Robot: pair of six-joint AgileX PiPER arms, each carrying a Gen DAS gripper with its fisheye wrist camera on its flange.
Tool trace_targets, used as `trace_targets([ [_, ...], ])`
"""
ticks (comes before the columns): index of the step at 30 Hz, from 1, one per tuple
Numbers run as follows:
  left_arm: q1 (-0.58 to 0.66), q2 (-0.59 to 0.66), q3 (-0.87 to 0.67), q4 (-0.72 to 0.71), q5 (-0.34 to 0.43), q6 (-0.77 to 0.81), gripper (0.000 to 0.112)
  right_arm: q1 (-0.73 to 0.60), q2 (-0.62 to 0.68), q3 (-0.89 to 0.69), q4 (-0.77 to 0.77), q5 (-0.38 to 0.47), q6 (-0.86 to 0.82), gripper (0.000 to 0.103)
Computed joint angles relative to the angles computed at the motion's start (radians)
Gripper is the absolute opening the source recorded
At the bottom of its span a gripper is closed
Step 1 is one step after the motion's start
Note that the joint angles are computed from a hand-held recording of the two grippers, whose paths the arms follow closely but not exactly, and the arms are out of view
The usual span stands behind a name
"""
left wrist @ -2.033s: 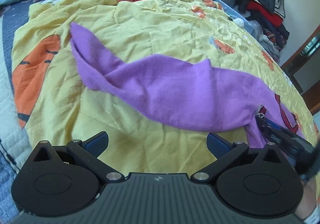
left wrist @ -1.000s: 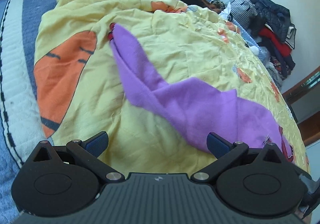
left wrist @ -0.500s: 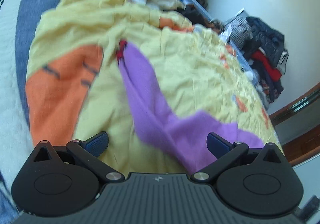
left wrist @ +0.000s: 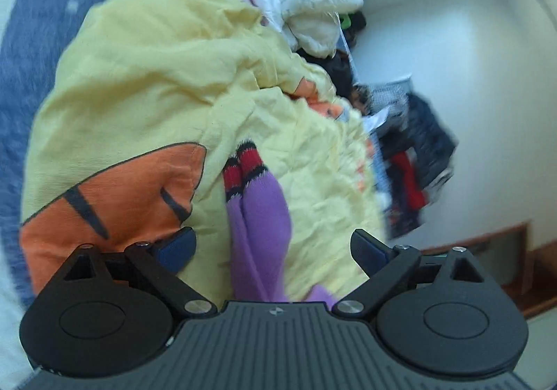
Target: Fold small clothes
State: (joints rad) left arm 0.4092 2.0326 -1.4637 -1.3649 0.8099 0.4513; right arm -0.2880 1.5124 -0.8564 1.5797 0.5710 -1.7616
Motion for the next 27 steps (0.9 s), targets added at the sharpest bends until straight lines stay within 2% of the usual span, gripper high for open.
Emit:
trace_targets([
  [1,0.001,0.012,-0.016,0.000,-0.006,-0.029,0.078,0.003,-0.003,-0.001,-0.013,-0.001,0.012,0.096],
  [2,-0.004,0.029,-0.049,0.039,-0.012,-0.082,0.036,0.009,-0.009,0.002,-0.008,-0.010,0.005,0.096],
  [3,-0.009,0.059,-0.111,0.119,0.003,-0.168,0.008,0.011,-0.017,0.008,-0.002,-0.015,-0.006,0.096],
  [5,-0.045,0.091,-0.221,0.319,0.002,-0.347,0.007,0.014,-0.030,0.014,-0.001,-0.019,-0.016,0.096],
  [7,-0.100,0.080,-0.294,0.519,-0.016,-0.439,0.006,0.018,-0.041,0.024,0.014,-0.032,-0.036,0.096],
  [9,-0.144,0.023,-0.289,0.608,-0.062,-0.467,0.006,0.008,-0.052,0.035,0.023,-0.030,-0.047,0.096],
  [11,-0.170,-0.063,-0.225,0.567,-0.116,-0.419,0.006,-0.013,-0.061,0.047,0.052,-0.017,-0.065,0.096],
  [14,-0.224,-0.164,-0.171,0.436,-0.155,-0.363,0.006,-0.049,-0.060,0.050,0.064,0.003,-0.054,0.096],
  [17,-0.354,-0.211,-0.189,0.453,-0.238,-0.395,0.006,-0.080,-0.063,0.060,0.090,0.001,-0.036,0.096],
  [19,-0.462,-0.189,-0.241,0.495,-0.289,-0.438,0.006,-0.108,-0.062,0.065,0.084,0.013,-0.004,0.096],
  [21,-0.591,-0.136,-0.317,0.651,-0.348,-0.565,0.006,-0.140,-0.063,0.070,0.070,0.026,0.025,0.096],
  [24,-0.738,0.010,-0.476,0.773,-0.322,-0.688,0.006,-0.183,-0.069,0.081,0.044,0.030,0.058,0.096],
  [27,-0.868,0.149,-0.611,0.912,-0.290,-0.792,0.006,-0.219,-0.085,0.090,0.000,-0.008,0.094,0.096],
])
